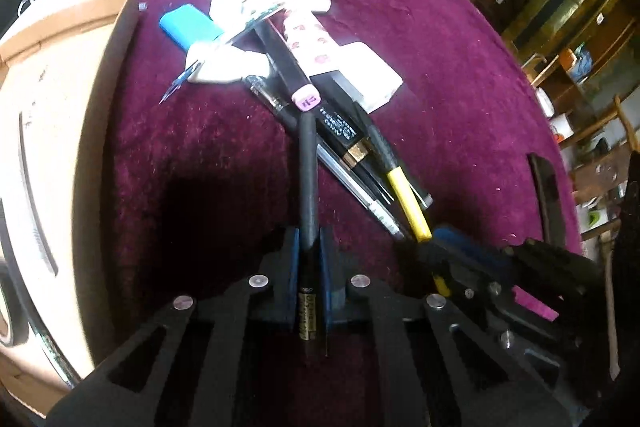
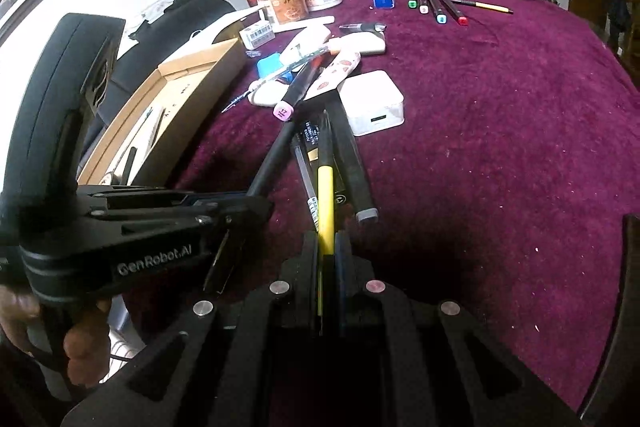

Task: Organize rigid objects
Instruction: 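Carry the black and yellow pens into the cardboard tray and open both tools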

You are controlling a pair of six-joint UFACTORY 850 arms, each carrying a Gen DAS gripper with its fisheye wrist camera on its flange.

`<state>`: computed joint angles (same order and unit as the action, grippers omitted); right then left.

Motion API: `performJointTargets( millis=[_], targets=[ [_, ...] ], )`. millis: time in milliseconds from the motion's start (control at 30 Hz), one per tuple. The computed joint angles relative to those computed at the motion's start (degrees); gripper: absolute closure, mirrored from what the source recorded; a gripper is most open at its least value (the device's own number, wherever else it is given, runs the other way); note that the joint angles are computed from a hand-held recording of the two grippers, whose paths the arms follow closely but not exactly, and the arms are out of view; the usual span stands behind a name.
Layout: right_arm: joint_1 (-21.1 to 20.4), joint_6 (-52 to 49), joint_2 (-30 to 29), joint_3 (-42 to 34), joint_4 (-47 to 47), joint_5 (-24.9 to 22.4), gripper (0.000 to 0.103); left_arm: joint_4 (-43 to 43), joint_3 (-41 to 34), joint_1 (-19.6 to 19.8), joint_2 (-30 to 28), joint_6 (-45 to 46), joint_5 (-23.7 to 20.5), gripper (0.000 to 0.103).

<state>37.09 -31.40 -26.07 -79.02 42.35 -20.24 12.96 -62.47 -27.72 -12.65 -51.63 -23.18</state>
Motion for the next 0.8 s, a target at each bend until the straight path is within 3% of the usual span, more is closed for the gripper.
performJointTargets(
  millis=[67,133,233,367,500,567,667,800],
  targets=[
    [0.15,-1.64,0.89,0.74,2.30,0.71,0.096,-8.39,3.14,1.45,2.89,6.88,5.00,0.096],
    [0.55,-4.19,1.84,1.51,5.57,1.54,0.096,-14.61,5.60,2.64,5.48,11.50,6.89,0.096],
    [1.47,-6.56,2.26,1.32,8.62,1.38,0.096,-30.63,9.15,4.36,9.47,25.72,8.95,0.096],
    [3.55,-8.65,2.56,0.05,10.25,0.56,0.096,-41.65,13.46,6.04,15.81,35.85,9.89,0.096],
    [5.52,-11.86,0.81,-3.69,13.16,-2.06,0.096,-37.51,17.17,8.80,22.69,31.61,9.44,0.096],
    [6.49,-11.12,-1.34,-6.92,12.65,-3.42,0.096,-30.68,18.37,10.78,25.25,25.08,9.01,0.096],
    [7.58,-8.28,-6.18,-13.46,10.99,-6.67,0.096,-21.38,18.82,13.76,26.70,15.90,7.67,0.096],
    [9.08,-0.65,-13.51,-24.05,4.49,-10.48,0.096,-20.81,18.83,18.02,26.28,16.08,7.10,0.096]
  ],
)
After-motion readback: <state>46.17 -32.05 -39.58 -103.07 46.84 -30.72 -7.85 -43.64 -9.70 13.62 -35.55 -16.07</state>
